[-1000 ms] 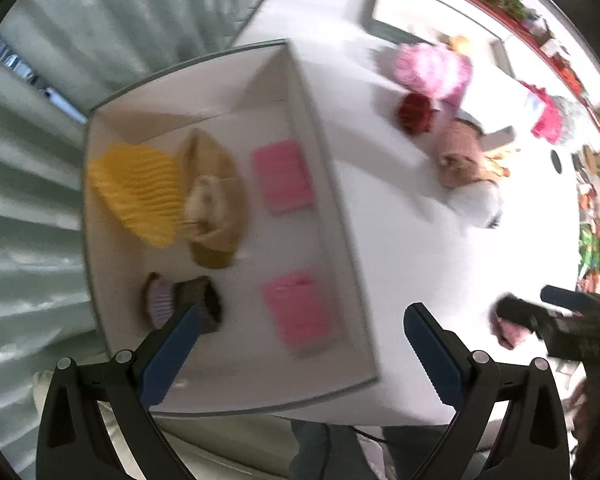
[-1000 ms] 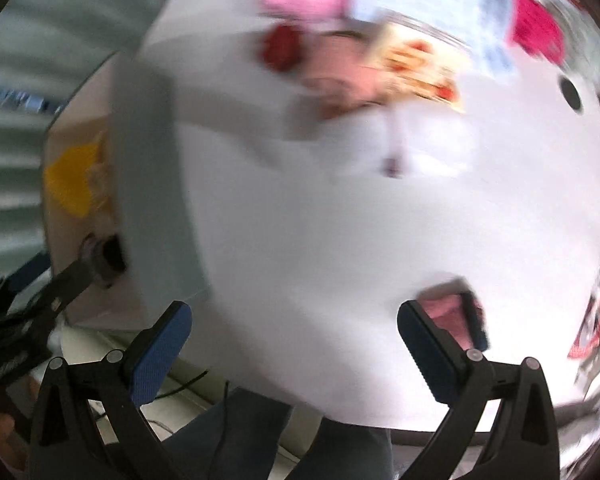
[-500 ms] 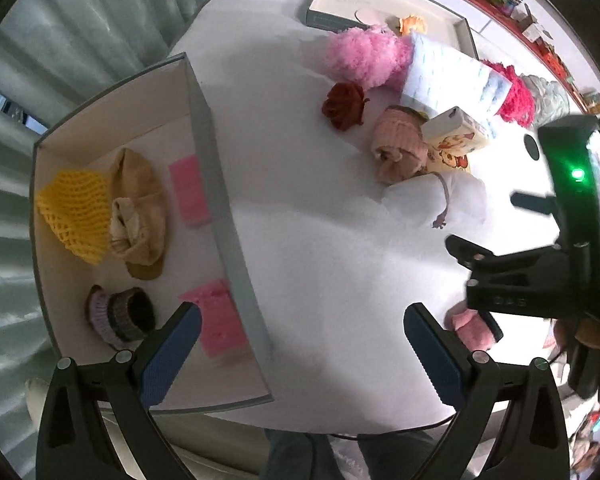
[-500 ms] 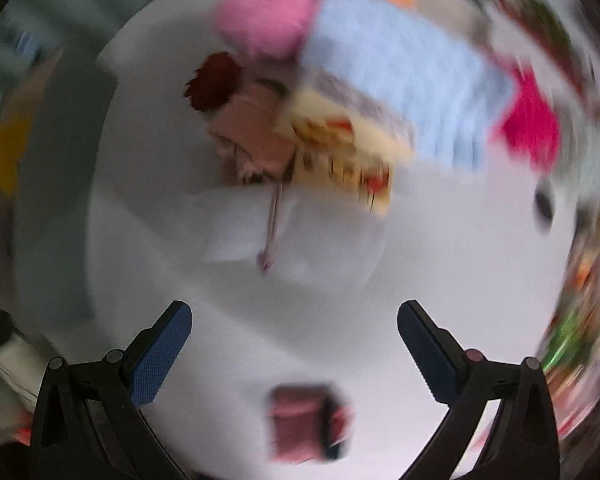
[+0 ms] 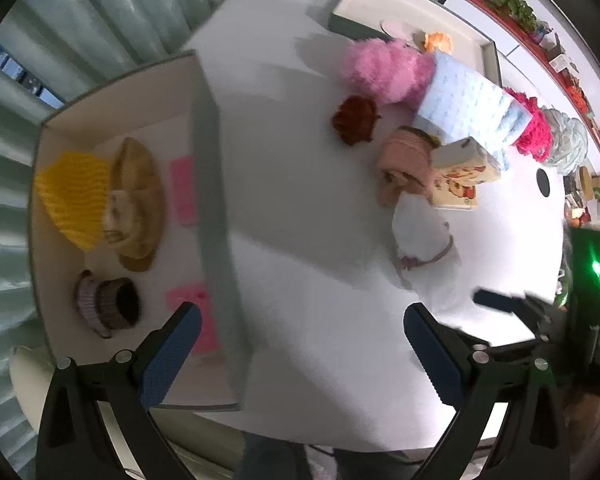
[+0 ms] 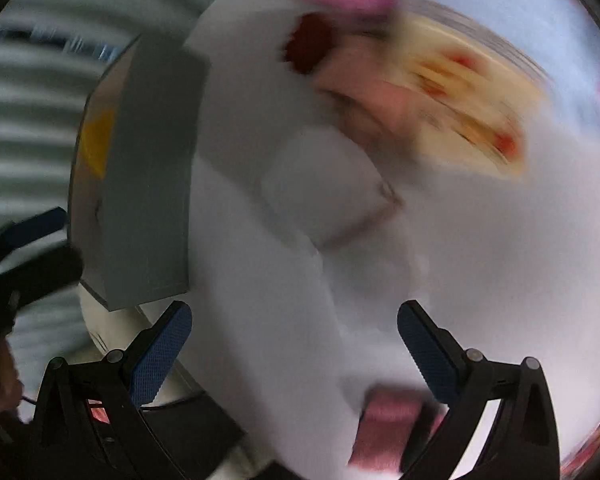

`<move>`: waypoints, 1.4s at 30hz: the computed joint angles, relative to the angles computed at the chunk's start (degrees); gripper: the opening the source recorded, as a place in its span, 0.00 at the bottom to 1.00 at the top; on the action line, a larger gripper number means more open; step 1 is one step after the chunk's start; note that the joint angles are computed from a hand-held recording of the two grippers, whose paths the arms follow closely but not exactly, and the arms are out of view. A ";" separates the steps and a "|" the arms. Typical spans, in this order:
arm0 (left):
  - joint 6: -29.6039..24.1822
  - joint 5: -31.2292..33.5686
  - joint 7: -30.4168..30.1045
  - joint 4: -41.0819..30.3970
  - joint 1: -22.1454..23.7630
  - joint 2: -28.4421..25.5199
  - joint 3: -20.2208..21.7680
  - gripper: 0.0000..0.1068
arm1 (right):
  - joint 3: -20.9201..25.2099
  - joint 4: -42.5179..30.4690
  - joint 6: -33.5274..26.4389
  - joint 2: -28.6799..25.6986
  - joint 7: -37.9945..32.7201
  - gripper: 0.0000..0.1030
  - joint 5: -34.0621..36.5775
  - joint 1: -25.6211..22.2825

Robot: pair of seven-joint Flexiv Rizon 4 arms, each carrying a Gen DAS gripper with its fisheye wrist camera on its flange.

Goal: Organize soft objects
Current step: 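Move both tools back toward the white cloth bundle and pink sock, then grasp the white cloth bundle with left tool while right tool grasps pink sock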

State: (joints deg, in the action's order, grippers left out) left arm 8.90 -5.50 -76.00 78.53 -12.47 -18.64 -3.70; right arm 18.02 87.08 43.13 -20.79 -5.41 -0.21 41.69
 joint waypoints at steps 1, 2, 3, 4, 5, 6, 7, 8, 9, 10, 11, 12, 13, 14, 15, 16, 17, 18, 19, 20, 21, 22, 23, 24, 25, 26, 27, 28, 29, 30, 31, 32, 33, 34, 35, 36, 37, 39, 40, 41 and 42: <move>-0.07 -0.20 -0.64 0.05 -0.41 -0.34 -0.29 0.95 | -0.36 1.86 -0.28 1.54 3.20 1.00 -0.28 0.48; -0.13 -0.20 -1.37 0.13 -0.90 -0.68 -0.52 0.95 | -0.79 5.19 -0.74 4.27 8.70 1.00 -0.86 1.11; -0.01 -0.31 -2.24 0.43 -1.62 -1.10 -0.89 0.95 | -0.62 6.73 -1.49 5.66 11.45 1.00 -1.30 1.22; 0.38 -0.52 -2.71 0.74 -2.16 -1.41 -1.19 0.95 | -0.30 7.89 -2.74 6.93 13.65 1.00 -1.67 1.25; 0.87 -0.62 -3.34 1.09 -2.78 -1.72 -1.44 0.95 | 0.09 8.56 -4.71 8.04 15.78 1.00 -2.08 1.38; 1.51 -0.88 -4.44 1.44 -3.58 -2.26 -1.79 0.95 | 0.54 9.13 -6.87 9.17 17.91 1.00 -2.73 1.66; 1.77 -1.17 -5.58 1.26 -4.14 -2.93 -2.00 0.95 | 0.98 9.64 -7.27 9.71 18.68 1.00 -2.94 1.65; 2.27 -1.41 -7.26 1.26 -4.80 -3.68 -2.12 0.95 | 1.49 9.84 -7.86 10.08 19.39 1.00 -2.94 1.80; 2.83 -1.62 -9.17 1.17 -5.40 -4.49 -2.16 0.95 | 2.01 9.27 -8.93 9.89 19.45 1.00 -2.74 2.07; 3.43 -1.86 -10.63 1.28 -5.77 -5.00 -2.11 0.95 | 2.40 8.43 -9.86 9.38 18.75 1.00 -2.41 2.27; 4.12 -2.03 -12.27 1.31 -6.14 -5.57 -2.06 0.95 | 2.72 7.38 -10.66 8.61 17.44 1.00 -2.09 2.50; 4.84 -2.08 -14.41 1.13 -6.61 -6.39 -1.96 0.95 | 2.82 6.54 -11.50 7.90 16.26 1.00 -1.90 2.64; 5.28 -1.93 -15.71 0.93 -6.93 -6.96 -1.91 0.95 | 2.89 5.21 -13.26 6.96 14.54 1.00 -1.75 2.80; 5.50 -1.56 -17.01 0.63 -7.27 -7.53 -1.80 0.95 | 2.84 4.76 -14.35 6.56 12.86 1.00 -1.55 2.70; 5.29 -0.81 -18.81 -0.01 -7.79 -8.39 -1.59 0.95 | 2.74 2.86 -16.39 5.00 11.23 1.00 -1.72 3.10; 5.22 -0.33 -19.86 -0.24 -8.06 -8.83 -1.46 0.95 | 2.49 1.00 -18.59 3.42 10.10 1.00 -1.84 3.50; 5.20 0.08 -20.99 -0.35 -8.32 -9.27 -1.32 0.95 | 2.26 -0.51 -19.78 2.24 10.01 1.00 -1.94 4.11; 5.41 0.25 -22.40 -0.24 -8.57 -9.74 -1.19 0.95 | 2.02 -1.77 -21.13 0.94 9.33 1.00 -1.52 4.27; 5.69 0.09 -23.21 -0.03 -8.60 -9.97 -1.23 0.95 | 1.81 -2.88 -22.58 -0.08 8.82 1.00 -1.02 4.37; 5.91 -0.19 -23.85 0.12 -8.60 -10.25 -1.36 0.95 | 1.59 -4.36 -24.35 -1.59 7.96 1.00 -0.33 4.36; 6.08 -0.20 -24.31 0.08 -8.72 -10.55 -1.47 0.95 | 1.39 -4.63 -24.22 -2.22 7.41 1.00 0.04 4.37; 6.29 0.25 -24.58 -0.14 -9.01 -10.84 -1.52 0.95 | 1.24 -5.29 -24.07 -3.23 7.01 1.00 0.37 4.58; 6.51 0.85 -24.49 -0.43 -9.32 -11.15 -1.58 0.95 | 1.03 -6.14 -24.52 -4.11 6.36 1.00 0.70 4.52; 6.19 1.58 -24.43 -1.00 -9.64 -11.57 -1.56 0.95 | 0.88 -6.73 -24.95 -4.77 5.87 1.00 1.00 4.52; 5.78 1.92 -24.77 -1.79 -10.00 -12.16 -1.62 0.95 | 0.74 -6.65 -24.83 -5.01 5.56 1.00 1.31 4.43; 5.43 1.92 -24.87 -2.16 -10.09 -12.56 -1.65 0.95 | 0.51 -7.20 -25.32 -5.53 5.46 1.00 1.28 4.53; 4.49 2.18 -25.31 -2.81 -10.28 -13.05 -1.52 0.95 | 0.32 -7.92 -26.23 -5.98 5.19 1.00 1.06 4.69; 3.75 2.33 -25.81 -3.23 -10.42 -13.40 -1.40 0.95 | 0.17 -8.93 -26.98 -6.59 5.13 1.00 0.95 4.96; 4.00 2.92 -25.94 -3.20 -10.67 -13.28 -1.21 0.95 | 0.03 -9.97 -28.18 -7.24 4.65 1.00 0.79 5.10; 3.84 3.44 -25.83 -3.28 -10.94 -13.26 -1.18 0.95 | -0.15 -10.47 -28.75 -7.57 4.09 1.00 0.72 5.04; 3.74 4.13 -25.43 -3.11 -11.22 -13.06 -1.13 0.95 | -0.35 -12.66 -29.43 -8.90 5.42 1.00 0.25 6.36; 3.54 4.87 -25.11 -3.32 -11.55 -13.11 -1.10 0.96 | -0.60 -13.14 -29.45 -9.27 5.50 1.00 0.20 6.47; 3.63 5.54 -24.88 -3.46 -12.00 -13.12 -1.13 0.96 | -0.42 -12.63 -29.54 -8.68 5.91 1.00 0.32 6.83; 4.08 5.56 -24.94 -3.18 -12.10 -12.95 -1.14 0.96 | -0.25 -11.82 -29.28 -7.93 6.69 1.00 0.49 7.19; 4.16 5.48 -25.01 -3.08 -12.11 -12.89 -1.14 0.96 | -0.27 -11.78 -29.24 -7.91 6.61 1.00 0.54 7.15; 4.20 5.53 -25.01 -3.06 -12.17 -12.84 -1.15 0.96 | 0.33 -9.88 -28.58 -6.45 8.28 1.00 0.58 8.24; 4.19 5.58 -25.06 -3.12 -12.22 -12.89 -1.14 0.96 | 0.60 -9.36 -28.75 -5.69 8.74 1.00 0.67 8.45; 3.25 5.49 -24.95 -3.62 -12.07 -13.07 -1.13 0.96 | 1.83 -7.87 -28.91 -4.24 8.27 1.00 1.18 7.15; 1.17 5.36 -24.60 -4.76 -12.00 -13.56 -1.27 0.96 | 1.42 -8.11 -29.18 -4.28 6.71 1.00 2.22 7.23; -0.43 5.24 -24.29 -5.27 -11.95 -13.70 -1.32 0.96 | 1.54 -7.63 -29.13 -3.94 5.62 1.00 2.87 6.58; -2.52 4.94 -24.74 -6.09 -11.91 -14.02 -1.25 0.96 | 1.71 -7.80 -29.27 -3.98 5.48 1.00 3.98 6.21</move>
State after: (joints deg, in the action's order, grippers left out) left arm 6.38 -0.56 -100.74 72.44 -24.38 -32.66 -4.95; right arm 19.73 79.28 13.86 -24.77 0.08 3.77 47.90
